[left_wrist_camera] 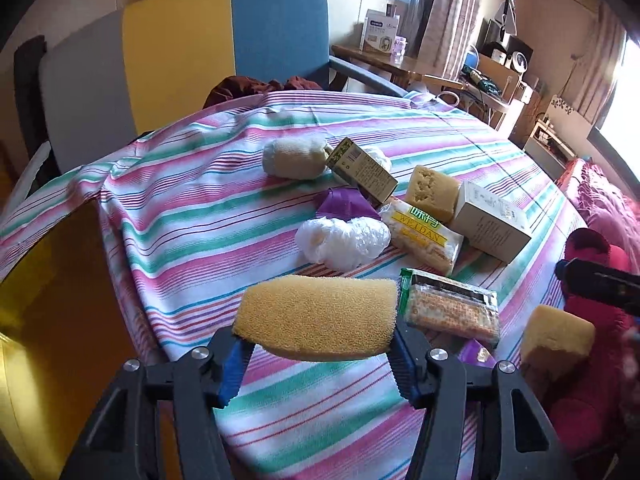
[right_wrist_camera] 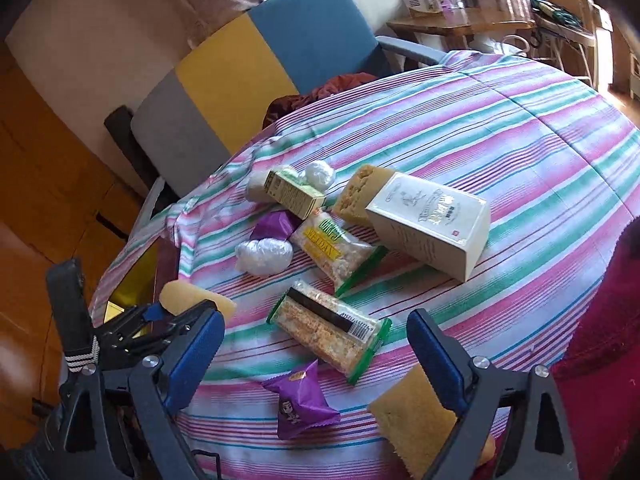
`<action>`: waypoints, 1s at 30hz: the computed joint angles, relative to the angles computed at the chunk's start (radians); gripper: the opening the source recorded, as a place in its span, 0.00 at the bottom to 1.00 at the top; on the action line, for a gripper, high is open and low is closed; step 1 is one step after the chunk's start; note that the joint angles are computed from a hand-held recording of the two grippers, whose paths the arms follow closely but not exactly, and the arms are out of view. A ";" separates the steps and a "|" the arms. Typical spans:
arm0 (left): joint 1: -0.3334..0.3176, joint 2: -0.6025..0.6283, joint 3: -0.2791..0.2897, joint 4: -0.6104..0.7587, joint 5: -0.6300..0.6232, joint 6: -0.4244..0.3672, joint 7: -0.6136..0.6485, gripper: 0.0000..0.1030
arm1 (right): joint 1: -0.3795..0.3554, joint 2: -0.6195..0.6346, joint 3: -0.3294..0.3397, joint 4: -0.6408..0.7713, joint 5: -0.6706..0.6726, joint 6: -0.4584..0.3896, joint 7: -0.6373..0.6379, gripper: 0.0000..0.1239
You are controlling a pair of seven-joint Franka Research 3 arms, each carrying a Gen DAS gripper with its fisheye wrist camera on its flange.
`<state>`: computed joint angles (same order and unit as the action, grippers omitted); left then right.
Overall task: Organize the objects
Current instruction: 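Carry the sponge into the gold tray with left tool while right grasps purple packet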
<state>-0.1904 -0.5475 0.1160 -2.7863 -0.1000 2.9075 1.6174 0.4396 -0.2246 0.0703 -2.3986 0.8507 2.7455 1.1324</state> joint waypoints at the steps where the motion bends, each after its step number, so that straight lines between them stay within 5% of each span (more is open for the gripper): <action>1: 0.002 -0.034 0.002 -0.018 -0.003 -0.005 -0.001 0.59 | 0.001 0.005 0.004 0.009 -0.027 -0.027 -0.012 0.67; 8: 0.048 -0.235 0.006 -0.124 0.025 -0.033 -0.034 0.60 | -0.024 0.096 0.097 0.105 -0.475 -0.202 0.133 0.44; 11: 0.076 -0.311 0.018 -0.162 0.040 -0.053 -0.040 0.60 | -0.020 0.144 0.111 0.150 -0.649 -0.282 0.215 0.42; 19: 0.218 -0.456 0.102 -0.209 0.060 -0.136 -0.010 0.60 | 0.009 0.194 0.105 0.190 -0.831 -0.359 0.315 0.28; 24: 0.398 -0.393 0.155 -0.178 0.090 -0.132 0.032 0.60 | 0.016 0.191 0.098 0.178 -0.840 -0.346 0.311 0.26; 30: 0.526 -0.141 0.174 -0.064 0.114 -0.052 0.062 0.60 | 0.012 0.185 0.093 0.161 -0.837 -0.321 0.310 0.25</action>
